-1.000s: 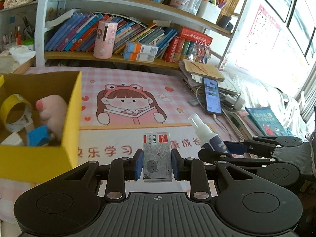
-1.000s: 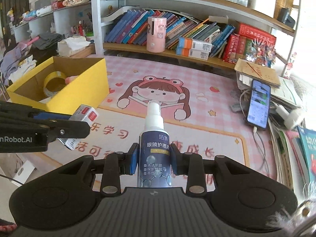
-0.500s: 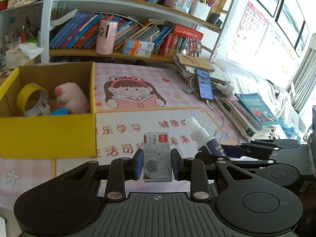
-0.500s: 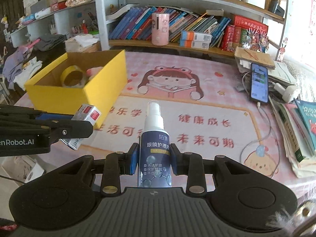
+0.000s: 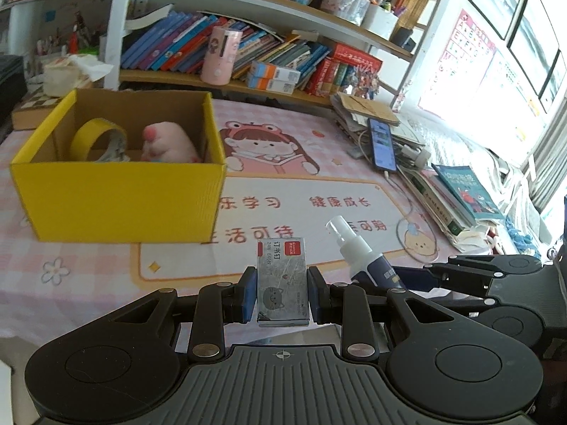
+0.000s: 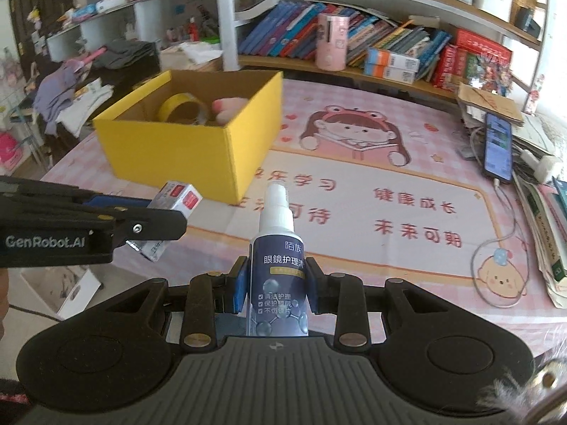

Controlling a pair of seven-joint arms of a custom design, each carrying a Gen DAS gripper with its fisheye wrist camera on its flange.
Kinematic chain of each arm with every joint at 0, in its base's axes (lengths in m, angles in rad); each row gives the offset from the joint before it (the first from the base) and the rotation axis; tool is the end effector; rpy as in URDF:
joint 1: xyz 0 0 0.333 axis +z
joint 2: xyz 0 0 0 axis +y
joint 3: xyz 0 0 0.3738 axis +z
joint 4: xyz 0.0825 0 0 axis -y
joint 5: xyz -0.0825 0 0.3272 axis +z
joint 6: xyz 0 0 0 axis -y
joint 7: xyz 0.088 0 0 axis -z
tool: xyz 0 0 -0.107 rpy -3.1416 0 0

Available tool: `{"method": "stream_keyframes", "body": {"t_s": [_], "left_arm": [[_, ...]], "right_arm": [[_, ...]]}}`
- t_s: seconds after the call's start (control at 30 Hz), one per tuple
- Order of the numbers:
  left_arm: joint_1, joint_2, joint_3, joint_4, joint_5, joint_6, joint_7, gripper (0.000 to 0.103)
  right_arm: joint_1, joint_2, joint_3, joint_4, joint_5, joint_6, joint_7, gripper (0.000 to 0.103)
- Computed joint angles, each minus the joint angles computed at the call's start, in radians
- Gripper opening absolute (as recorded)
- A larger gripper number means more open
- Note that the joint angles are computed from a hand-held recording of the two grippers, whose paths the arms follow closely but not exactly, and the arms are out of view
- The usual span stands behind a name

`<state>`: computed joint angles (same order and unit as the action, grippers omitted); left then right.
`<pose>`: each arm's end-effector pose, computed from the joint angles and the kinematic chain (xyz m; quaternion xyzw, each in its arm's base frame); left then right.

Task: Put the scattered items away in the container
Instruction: 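Lift the card box and spray bottle with both tools toward the yellow box, then lower the card box and spray bottle into the yellow box and open both tools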

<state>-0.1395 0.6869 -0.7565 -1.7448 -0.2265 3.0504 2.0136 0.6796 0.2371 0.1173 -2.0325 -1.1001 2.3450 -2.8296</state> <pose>0.5471 -0.4417 0.4246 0.3360 -0.8401 0.4258 0.0099 0.4130 0.3968 0.4363 -0.5446 0.7488 -0.3000 0.2293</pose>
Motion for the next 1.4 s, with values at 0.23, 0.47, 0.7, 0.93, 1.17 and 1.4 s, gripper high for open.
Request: {"method": "stream_keyframes", "body": {"t_s": [0.23,0.47,0.7,0.93,1.17,1.4], "left_arm": [[0.054,-0.029,-0.013,-0.062,-0.005,0.039,-0.02,0.028],[0.084,-0.053,0.007,-0.106,0.011,0.069,-0.089,0.028],[0.07,-0.076,0.068,-0.119,0.046,0.099,-0.176,0.028],[0.026,-0.064,0.145,-0.043,0.096,0.083,-0.242,0.028],[-0.081,0.018,0.243,0.188,0.146,0.038,-0.259,0.028],[-0.224,0.18,0.373,0.565,0.174,-0.109,-0.278,0.028]], "right_arm": [[0.011,0.048,-0.007,0.065,0.002,0.038,-0.063,0.031],[0.022,0.104,-0.035,0.14,0.012,0.107,-0.16,0.031],[0.029,0.163,-0.076,0.221,0.024,0.187,-0.27,0.031],[0.037,0.203,-0.142,0.297,-0.024,0.249,-0.309,0.031],[-0.003,0.244,-0.204,0.402,-0.099,0.331,-0.32,0.031],[-0.064,0.305,-0.25,0.509,-0.054,0.399,-0.418,0.031]]}}
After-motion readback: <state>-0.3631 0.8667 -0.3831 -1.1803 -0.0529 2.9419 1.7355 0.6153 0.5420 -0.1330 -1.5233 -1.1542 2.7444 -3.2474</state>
